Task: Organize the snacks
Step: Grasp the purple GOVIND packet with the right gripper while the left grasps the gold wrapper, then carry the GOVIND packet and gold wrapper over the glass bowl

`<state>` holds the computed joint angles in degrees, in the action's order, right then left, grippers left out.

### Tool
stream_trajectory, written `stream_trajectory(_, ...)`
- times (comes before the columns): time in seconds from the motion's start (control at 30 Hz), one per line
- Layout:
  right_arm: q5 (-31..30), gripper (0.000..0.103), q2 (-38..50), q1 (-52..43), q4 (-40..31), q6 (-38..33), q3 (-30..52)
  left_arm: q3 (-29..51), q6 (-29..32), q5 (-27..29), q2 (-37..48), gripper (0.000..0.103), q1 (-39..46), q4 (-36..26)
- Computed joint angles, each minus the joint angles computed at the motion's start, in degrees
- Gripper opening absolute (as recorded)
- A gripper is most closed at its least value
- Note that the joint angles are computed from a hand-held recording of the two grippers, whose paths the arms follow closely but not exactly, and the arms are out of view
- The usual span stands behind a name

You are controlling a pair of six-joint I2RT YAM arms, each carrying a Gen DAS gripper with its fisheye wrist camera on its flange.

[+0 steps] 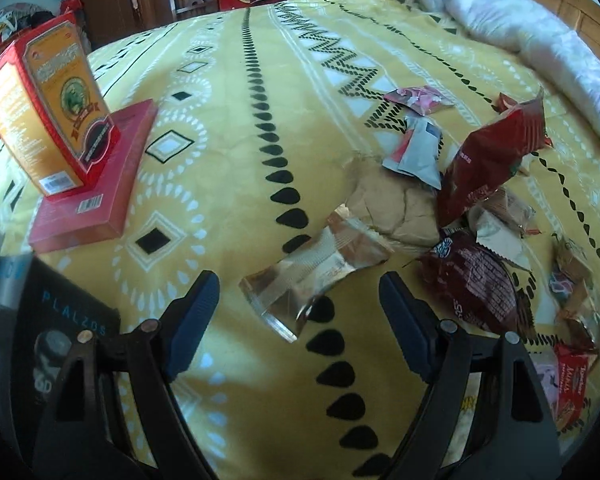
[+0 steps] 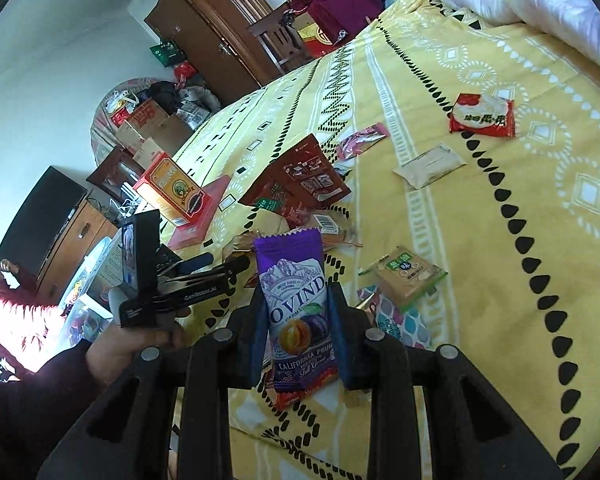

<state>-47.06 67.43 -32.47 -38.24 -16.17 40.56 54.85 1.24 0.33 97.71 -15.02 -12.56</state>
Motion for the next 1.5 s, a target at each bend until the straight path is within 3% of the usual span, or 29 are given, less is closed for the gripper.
stream_trajectory(0.03, 0.0, 0.031, 0.41, 0.29, 0.7, 0.31, -0.31, 0.91, 0.55, 0.38, 0.73, 0.059, -0.18, -0.95)
stream_trajectory(0.07, -0.07, 0.031, 0.49, 0.24, 0.69, 0.18, -0.39, 2.19, 0.75, 0.13, 1.6, 0.047, -0.5, -2.94)
stream_trajectory(0.23, -0.44, 0.031, 0.63, -0.48, 1.85, 0.46, -0.96, 2.36, 0.38, 3.23, -0.86, 0.044, -1.23, -6.46)
stream_trajectory(0.47, -0.96, 0.031, 1.81, -0.22, 2.36, 0.77, -1.25, 3.31, -0.19, 3.98, 1.92, 0.055, -2.13, -4.3)
stream_trajectory(0.6, -0.87, 0.031, 2.42, -0.19, 2.67, 1.07, -1.35, 4.25, -0.26, 3.72, 3.61, 0.055, -2.63, -2.85)
stream_trajectory(0.63, -0.73, 0.031, 2.46, -0.12, 2.91, 1.28, -1.48, 4.57, -0.03, 4.08, 3.88, 0.053, -2.54, -3.0)
stream_trajectory(0.67, -0.69, 0.031, 2.56, -0.04, 3.07, 1.4, -1.49, 5.09, 0.23, 4.68, 4.21, 0.044, -2.41, -3.48)
stream_trajectory(0.73, -0.47, 0.031, 2.39, 0.11, 3.49, 1.76, -1.65, 5.22, 0.41, 5.31, 3.54, 0.042, -2.3, -4.03)
stream_trajectory(0.77, -0.31, 0.031, 2.14, 0.16, 3.6, 1.85, -1.61, 4.61, 0.28, 5.94, 2.3, 0.026, -2.26, -3.9)
stream_trajectory(1.0, 1.43, 0.031, -3.69, 2.18, 3.42, 4.75, -0.9, 1.06, -1.49, 8.33, -13.52, 0.025, 1.11, -8.44)
stream_trajectory(1.13, 3.41, 0.031, -8.59, 8.88, 2.78, 10.35, 1.56, 2.87, 0.15, 13.35, -23.64, 0.025, 9.43, -15.94)
stream_trajectory(1.3, 11.78, 0.031, -12.0, 27.36, 5.21, 21.32, 8.05, 8.25, 7.35, 22.93, -31.72, 0.025, 29.59, -25.11)
stream_trajectory(1.5, 27.35, 0.031, -2.89, 56.56, 10.03, 31.14, 20.8, 18.8, 15.67, 33.89, -25.68, 0.025, 58.41, -30.65)
